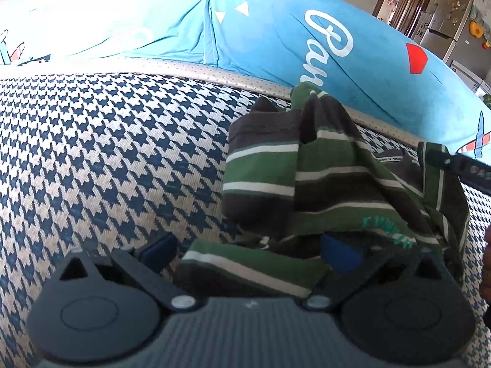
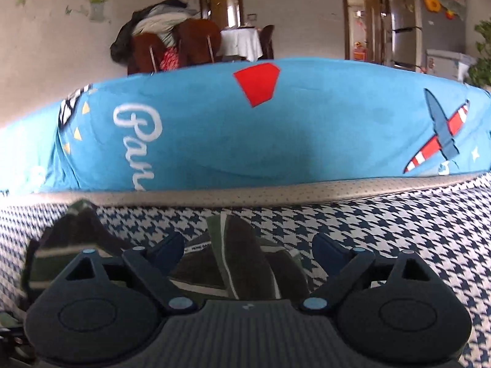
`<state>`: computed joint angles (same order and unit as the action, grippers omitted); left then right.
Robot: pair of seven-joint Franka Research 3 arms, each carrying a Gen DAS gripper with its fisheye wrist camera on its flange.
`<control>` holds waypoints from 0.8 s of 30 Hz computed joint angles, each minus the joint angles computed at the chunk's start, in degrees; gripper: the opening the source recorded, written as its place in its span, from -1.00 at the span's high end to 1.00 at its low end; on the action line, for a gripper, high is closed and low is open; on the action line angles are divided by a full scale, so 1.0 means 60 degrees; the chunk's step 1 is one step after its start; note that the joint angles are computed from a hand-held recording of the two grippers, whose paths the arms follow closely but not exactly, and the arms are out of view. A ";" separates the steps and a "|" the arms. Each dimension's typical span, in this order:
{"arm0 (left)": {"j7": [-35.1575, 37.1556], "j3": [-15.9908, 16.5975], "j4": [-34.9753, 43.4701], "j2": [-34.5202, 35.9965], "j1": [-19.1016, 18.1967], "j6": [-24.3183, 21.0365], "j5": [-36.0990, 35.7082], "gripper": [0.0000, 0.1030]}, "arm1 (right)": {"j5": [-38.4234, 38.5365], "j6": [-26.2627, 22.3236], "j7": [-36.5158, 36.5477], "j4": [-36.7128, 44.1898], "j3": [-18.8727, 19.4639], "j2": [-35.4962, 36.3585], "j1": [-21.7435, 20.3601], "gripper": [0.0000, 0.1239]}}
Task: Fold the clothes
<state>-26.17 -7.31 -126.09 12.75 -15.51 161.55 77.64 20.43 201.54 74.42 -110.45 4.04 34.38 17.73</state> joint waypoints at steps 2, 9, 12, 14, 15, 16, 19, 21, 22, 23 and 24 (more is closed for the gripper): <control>0.0054 -0.0002 0.0015 0.0021 -0.0010 -0.0020 0.0011 -1.00 | 0.0655 -0.0402 -0.0277 0.0291 -0.0842 0.0181 0.0834 -0.42; 0.0153 0.0013 0.0023 0.0035 -0.0010 -0.0024 0.0010 -1.00 | 0.0990 -0.1259 0.0044 0.0636 -0.0810 0.0429 0.0633 0.44; 0.0177 0.0019 0.0036 0.0050 -0.0011 -0.0027 0.0040 -1.00 | 0.1044 -0.1030 0.0422 0.0508 -0.0640 0.0340 0.0431 0.77; 0.0128 0.0031 0.0042 0.0049 -0.0003 0.0009 0.0089 -1.00 | 0.1291 -0.0799 0.0606 0.0419 -0.1062 0.0300 0.0825 0.78; 0.0097 0.0037 0.0044 0.0049 0.0002 0.0029 0.0117 -1.00 | 0.1739 -0.0672 0.0523 0.0410 -0.1727 0.0333 0.1487 0.78; 0.0043 0.0047 0.0044 0.0047 0.0012 0.0067 0.0166 -1.00 | 0.2233 -0.0560 0.0450 0.0400 -0.2415 0.0376 0.2155 0.79; -0.0012 0.0052 0.0049 0.0050 0.0034 0.0114 0.0250 -1.00 | 0.4191 -0.0398 -0.0124 0.0515 -0.4375 0.0709 0.4053 0.79; 0.0045 0.0039 0.0063 0.0068 0.0038 0.0093 0.0235 -1.00 | 0.5949 -0.0624 -0.0667 0.0749 -0.5881 0.1209 0.5398 0.79; 0.0083 0.0033 0.0070 0.0076 0.0036 0.0074 0.0221 -1.00 | 0.6270 -0.0772 -0.0604 0.0750 -0.6293 0.1328 0.5699 0.77; 0.0122 0.0028 0.0074 0.0081 0.0031 0.0051 0.0201 -1.00 | 0.6405 -0.0931 -0.0629 0.0737 -0.6382 0.1306 0.5707 0.75; 0.0145 0.0029 0.0073 0.0082 0.0030 0.0042 0.0199 -1.00 | 0.6650 -0.1270 -0.0581 0.0740 -0.6805 0.1425 0.5991 0.62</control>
<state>-25.30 -7.13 -125.65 13.25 -15.33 161.80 78.83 60.33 193.91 70.94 -106.01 -36.79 42.93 53.68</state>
